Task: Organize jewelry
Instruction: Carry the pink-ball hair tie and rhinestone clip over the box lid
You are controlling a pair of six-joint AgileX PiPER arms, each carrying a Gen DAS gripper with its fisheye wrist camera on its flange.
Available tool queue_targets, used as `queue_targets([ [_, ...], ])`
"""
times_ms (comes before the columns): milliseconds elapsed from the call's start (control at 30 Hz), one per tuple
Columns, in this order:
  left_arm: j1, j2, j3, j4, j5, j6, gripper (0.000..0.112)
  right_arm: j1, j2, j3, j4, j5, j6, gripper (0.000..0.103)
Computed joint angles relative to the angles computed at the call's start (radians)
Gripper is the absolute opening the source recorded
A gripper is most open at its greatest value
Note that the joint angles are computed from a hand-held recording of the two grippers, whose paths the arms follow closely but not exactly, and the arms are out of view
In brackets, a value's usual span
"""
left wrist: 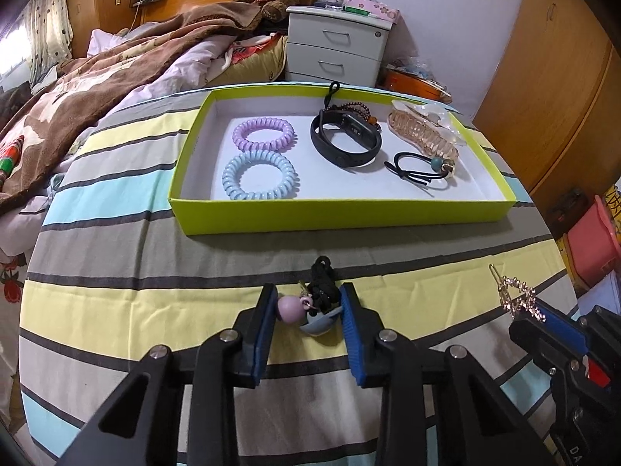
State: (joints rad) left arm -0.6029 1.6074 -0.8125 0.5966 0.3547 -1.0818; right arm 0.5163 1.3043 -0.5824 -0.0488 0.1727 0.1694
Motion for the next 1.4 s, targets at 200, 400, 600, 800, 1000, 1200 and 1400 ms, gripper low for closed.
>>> queue_targets([
  [200,-0.011,-0.024,0.011,0.041,0.003,-0.034,0.033,-0.001,0.001,0.000,0.011,-0.003,-0.013,0.010],
  [400,-0.014,-0.048,0.021,0.046,0.005,-0.038,0.033,0.004,-0.006,0.002,-0.038,-0.005,0.040,0.010],
  [600,-0.020,-0.086,0.024,0.053,0.021,-0.040,0.033,0.012,-0.027,-0.005,-0.097,0.011,0.102,0.010],
  [800,-0.025,-0.130,0.021,0.056,0.041,-0.036,0.033,0.023,-0.054,-0.013,-0.172,0.031,0.180,0.010],
  [1000,-0.004,-0.162,0.005,0.012,0.045,0.028,0.033,0.020,-0.063,-0.044,-0.203,0.052,0.200,0.010],
  [1200,0.037,-0.168,-0.038,-0.070,0.041,0.144,0.033,-0.019,-0.050,-0.079,-0.112,0.054,0.093,0.010],
  [1400,0.066,-0.145,-0.102,-0.116,0.052,0.220,0.033,-0.066,-0.023,-0.116,0.005,0.046,-0.031,0.010],
])
